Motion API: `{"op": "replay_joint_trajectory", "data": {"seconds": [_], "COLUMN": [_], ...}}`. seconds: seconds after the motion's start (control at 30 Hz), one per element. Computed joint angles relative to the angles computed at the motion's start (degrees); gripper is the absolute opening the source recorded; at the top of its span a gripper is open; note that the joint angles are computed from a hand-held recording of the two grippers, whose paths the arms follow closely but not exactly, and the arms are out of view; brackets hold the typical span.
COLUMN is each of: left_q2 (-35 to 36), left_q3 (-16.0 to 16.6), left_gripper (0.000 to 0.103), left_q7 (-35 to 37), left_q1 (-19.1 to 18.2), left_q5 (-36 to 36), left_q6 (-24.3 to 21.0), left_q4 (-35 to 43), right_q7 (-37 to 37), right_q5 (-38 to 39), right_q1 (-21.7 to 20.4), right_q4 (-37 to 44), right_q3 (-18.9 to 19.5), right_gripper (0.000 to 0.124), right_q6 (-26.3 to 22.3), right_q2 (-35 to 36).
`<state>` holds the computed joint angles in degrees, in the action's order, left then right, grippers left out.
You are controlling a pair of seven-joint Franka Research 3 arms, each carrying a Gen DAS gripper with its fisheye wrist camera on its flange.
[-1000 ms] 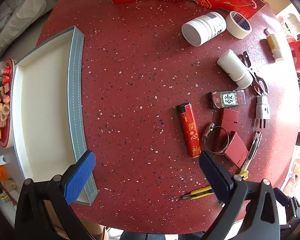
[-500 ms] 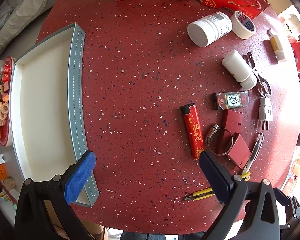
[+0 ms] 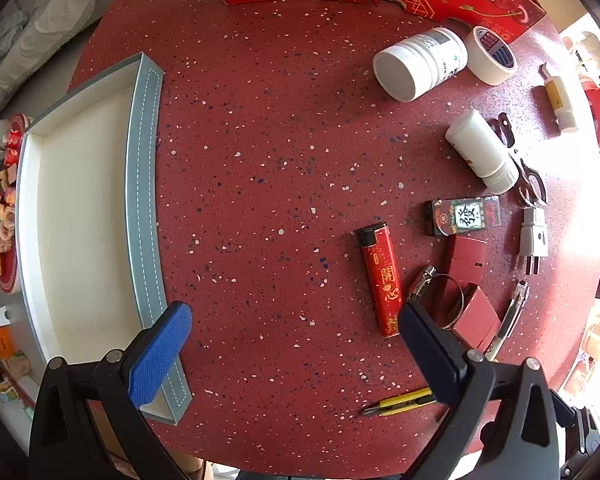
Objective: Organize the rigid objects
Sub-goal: 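Move both tools toward the red lighter and the silver marker pen, then grasp the red lighter with the left tool while the right tool grasps the silver marker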
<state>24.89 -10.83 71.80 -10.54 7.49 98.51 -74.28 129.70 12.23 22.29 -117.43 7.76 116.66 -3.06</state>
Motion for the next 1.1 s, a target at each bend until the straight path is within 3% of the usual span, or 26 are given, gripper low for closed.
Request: {"op": "replay_joint_trajectory", "data": {"seconds": [0.1,0.23,0.4,0.73,0.93,1.1], "left_q2": [1.34,6.03,8.31,4.59,3.41,1.49], "left_q3": [0.23,0.2,0.21,0.96,0.99,0.75], "left_gripper": [0.103,0.103,0.103,0.103,0.103,0.103], "left_q7": [-1.46,-2.26,-3.16,-2.44,-3.11,-9.28], "left_q1": [-1.33,-2.42,-3.25,-2.93,-1.29,-2.86], "left_q5": [2.05,2.18,2.22,6.6,4.81,5.57], "left_q6": [1.44,-0.76,-0.83,5.09,4.67,4.29], "left_q4": [1.14,6.29,7.11,-1.56,-3.55,-7.02], "right_q7": [0.51,0.58,0.37,1.97,3.46,2.77], "right_q5": [0.24,0.43,0.83,-1.49,-4.35,-7.43], "right_q1": [-0.06,-0.03,-0.05,-0.69,-1.58,-1.71], "right_q4": [-0.75,-1.56,-2.34,-1.96,-1.82,1.91], "right_q3": [-0.04,0.04,0.02,-0.51,-0.88,-1.44], "right_gripper": [0.103,0.103,0.103,0.103,0.103,0.103], "right_q6": [0.17,0.69,1.87,1.85,1.38,0.87], "right_q2": [-0.33,-0.54,-0.5,0.09,1.21,5.99]}}
